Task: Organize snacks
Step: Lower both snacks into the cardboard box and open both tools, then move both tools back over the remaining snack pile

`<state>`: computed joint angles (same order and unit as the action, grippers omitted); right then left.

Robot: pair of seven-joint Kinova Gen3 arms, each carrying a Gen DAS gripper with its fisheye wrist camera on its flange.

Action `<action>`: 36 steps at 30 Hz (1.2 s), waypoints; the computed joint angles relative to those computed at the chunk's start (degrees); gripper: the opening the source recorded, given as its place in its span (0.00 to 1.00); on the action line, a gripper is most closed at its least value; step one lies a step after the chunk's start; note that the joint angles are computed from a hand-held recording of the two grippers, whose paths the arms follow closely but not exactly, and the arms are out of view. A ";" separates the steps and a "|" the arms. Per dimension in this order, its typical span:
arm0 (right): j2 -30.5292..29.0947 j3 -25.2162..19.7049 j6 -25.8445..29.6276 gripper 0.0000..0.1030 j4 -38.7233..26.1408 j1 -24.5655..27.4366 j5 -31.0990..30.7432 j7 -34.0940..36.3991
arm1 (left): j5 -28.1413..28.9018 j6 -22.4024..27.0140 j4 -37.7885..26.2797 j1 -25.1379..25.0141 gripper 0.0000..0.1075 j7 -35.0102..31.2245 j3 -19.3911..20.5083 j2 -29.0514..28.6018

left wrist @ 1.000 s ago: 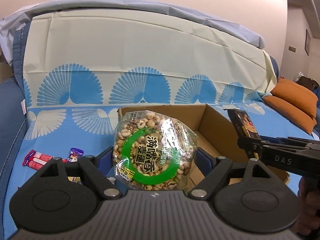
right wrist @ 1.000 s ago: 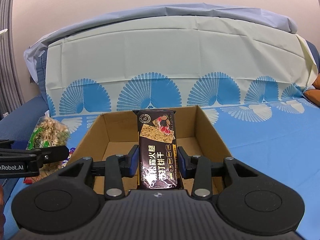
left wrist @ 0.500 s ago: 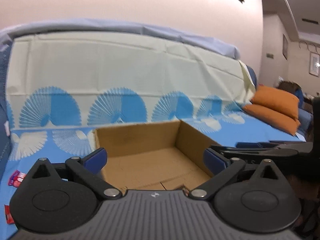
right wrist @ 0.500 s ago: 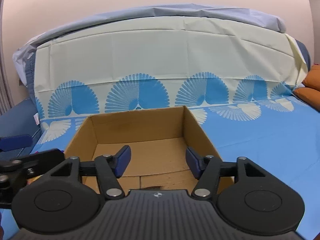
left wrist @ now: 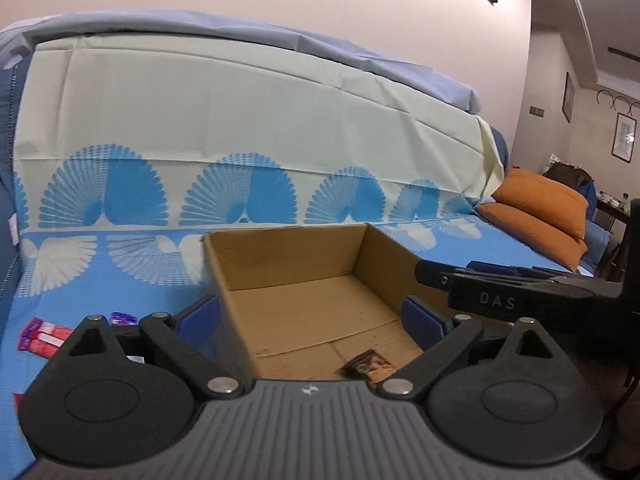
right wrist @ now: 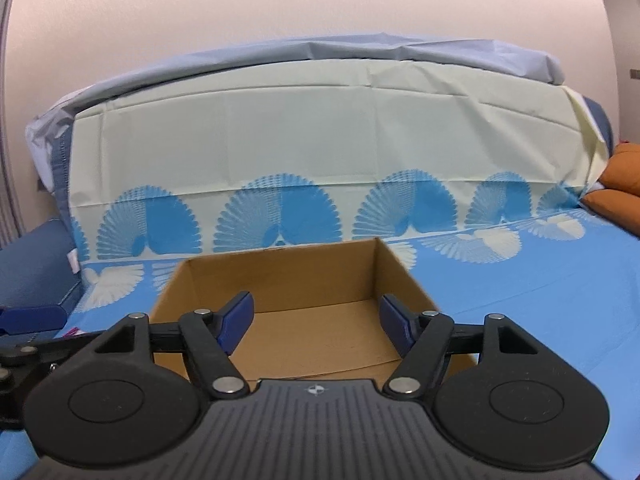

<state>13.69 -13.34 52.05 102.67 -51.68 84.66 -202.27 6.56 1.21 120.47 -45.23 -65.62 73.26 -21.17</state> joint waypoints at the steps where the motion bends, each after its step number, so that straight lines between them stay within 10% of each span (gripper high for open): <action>1: 0.22 -0.11 -0.13 0.65 -0.50 -0.08 -0.29 0.48 | -0.28 1.03 0.18 1.65 0.92 -0.33 -2.24 0.19; 7: 1.95 -3.12 0.96 0.40 -2.89 0.25 1.04 0.85 | -0.02 12.13 -1.82 11.89 0.95 -4.13 -16.33 4.93; 12: 3.04 -4.13 0.65 0.39 -4.44 -0.90 1.90 0.87 | -2.03 22.04 -7.16 18.33 0.96 -1.75 -29.38 8.22; 20: 4.35 4.23 -8.37 0.40 -7.46 -11.09 -0.79 8.28 | -16.75 27.14 -5.35 12.30 0.95 16.87 -29.38 9.75; 27: 13.31 -9.03 -3.82 0.38 -17.66 -6.42 -7.76 24.59 | -15.91 24.20 -3.41 20.17 0.24 16.70 -39.52 12.49; 32: 23.09 -8.81 7.32 0.38 -30.02 -10.69 -13.60 36.24 | -21.08 24.36 -3.82 22.51 0.24 20.61 -39.44 13.28; 36: 28.31 0.92 11.67 0.37 -39.07 -17.10 -21.93 43.53 | -28.00 24.48 -3.98 29.67 0.24 25.72 -44.05 15.12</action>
<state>42.00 -12.42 63.73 63.60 -68.78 62.73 -158.75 -21.44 25.69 116.49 -15.55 -39.91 29.22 -6.05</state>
